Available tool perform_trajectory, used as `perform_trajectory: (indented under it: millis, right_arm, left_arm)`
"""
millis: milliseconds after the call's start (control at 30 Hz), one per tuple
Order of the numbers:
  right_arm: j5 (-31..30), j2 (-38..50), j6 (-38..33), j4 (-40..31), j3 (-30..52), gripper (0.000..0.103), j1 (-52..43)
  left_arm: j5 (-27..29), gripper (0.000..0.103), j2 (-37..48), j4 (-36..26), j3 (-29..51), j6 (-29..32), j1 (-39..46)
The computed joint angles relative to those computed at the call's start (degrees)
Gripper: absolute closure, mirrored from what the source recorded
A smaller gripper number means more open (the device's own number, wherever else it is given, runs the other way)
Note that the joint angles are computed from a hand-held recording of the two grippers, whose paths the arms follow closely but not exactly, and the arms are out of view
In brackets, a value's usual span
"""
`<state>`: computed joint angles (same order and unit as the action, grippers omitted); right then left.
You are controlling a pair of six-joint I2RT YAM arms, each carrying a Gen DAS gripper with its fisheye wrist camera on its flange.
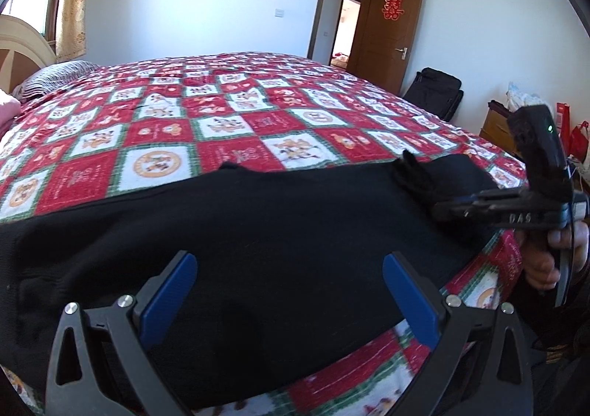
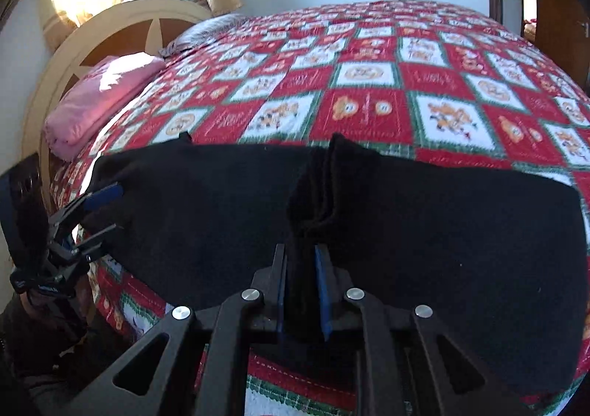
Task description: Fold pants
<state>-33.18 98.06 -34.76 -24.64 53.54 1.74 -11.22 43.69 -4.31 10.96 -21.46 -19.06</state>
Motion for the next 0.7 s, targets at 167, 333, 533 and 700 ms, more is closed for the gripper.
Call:
perform_trajectory:
  millis: [167, 333, 533, 700]
  right_arm:
    - [-5.7, -1.1, -10.7, -12.8, 4.7, 0.056, -5.9]
    - [-10.5, 1.4, -6.9, -12.1, 11.0, 0.056, -16.6]
    - [-13.8, 8.3, 9.5, -4.7, 17.1, 0.054, -23.9]
    - [-14.0, 8.1, 14.1, 2.4, 15.7, 0.054, -24.7]
  left_arm:
    - [2.5, 0.000, 9.5, 4.9, 5.1, -1.1, -1.9]
    - [3.7, 0.000, 21.3, 9.2, 12.2, -2.6, -5.8]
    - [4.8, 0.022, 36.2, 9.7, 22.9, -2.6, -10.1]
    - [7.5, 0.049, 45.0, 7.6, 30.0, -4.1, -9.9]
